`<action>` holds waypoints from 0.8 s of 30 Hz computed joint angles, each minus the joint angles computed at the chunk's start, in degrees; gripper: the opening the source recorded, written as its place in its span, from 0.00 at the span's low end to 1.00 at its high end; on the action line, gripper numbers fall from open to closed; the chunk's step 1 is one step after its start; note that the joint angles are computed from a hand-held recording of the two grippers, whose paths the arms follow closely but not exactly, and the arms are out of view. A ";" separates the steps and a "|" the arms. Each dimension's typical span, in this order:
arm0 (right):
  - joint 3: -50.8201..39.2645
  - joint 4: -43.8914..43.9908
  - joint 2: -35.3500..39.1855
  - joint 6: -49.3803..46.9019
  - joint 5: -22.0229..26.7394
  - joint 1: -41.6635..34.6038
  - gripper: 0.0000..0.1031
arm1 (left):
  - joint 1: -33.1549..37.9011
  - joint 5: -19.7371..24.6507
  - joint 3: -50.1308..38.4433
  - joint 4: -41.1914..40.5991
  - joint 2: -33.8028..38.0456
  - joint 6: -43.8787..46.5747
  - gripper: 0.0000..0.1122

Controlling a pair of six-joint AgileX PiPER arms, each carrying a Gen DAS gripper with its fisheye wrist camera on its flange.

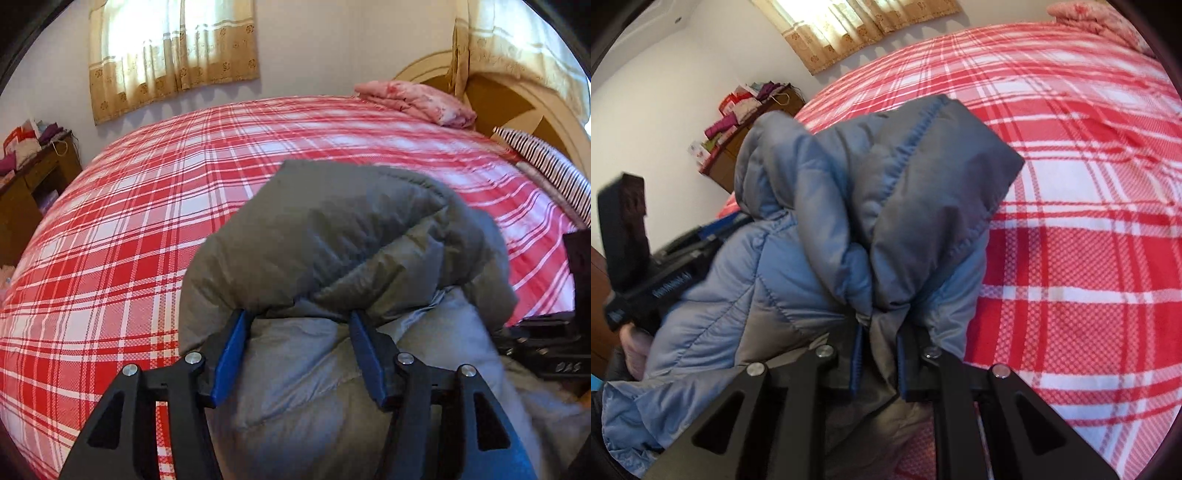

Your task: Fold large clothes

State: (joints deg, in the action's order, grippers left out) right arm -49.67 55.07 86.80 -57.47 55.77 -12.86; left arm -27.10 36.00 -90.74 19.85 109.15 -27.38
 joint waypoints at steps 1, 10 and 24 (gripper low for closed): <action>0.06 0.31 0.14 -0.11 0.17 -0.17 0.13 | -0.52 0.34 -0.35 1.71 0.78 -1.47 0.52; 1.21 2.35 0.33 -0.41 0.20 -0.99 0.12 | -2.55 -1.49 -0.31 12.64 4.64 -10.94 0.54; -11.88 -9.35 -24.47 41.52 9.60 -4.14 0.33 | -6.33 3.60 -0.90 25.58 4.80 -20.82 0.56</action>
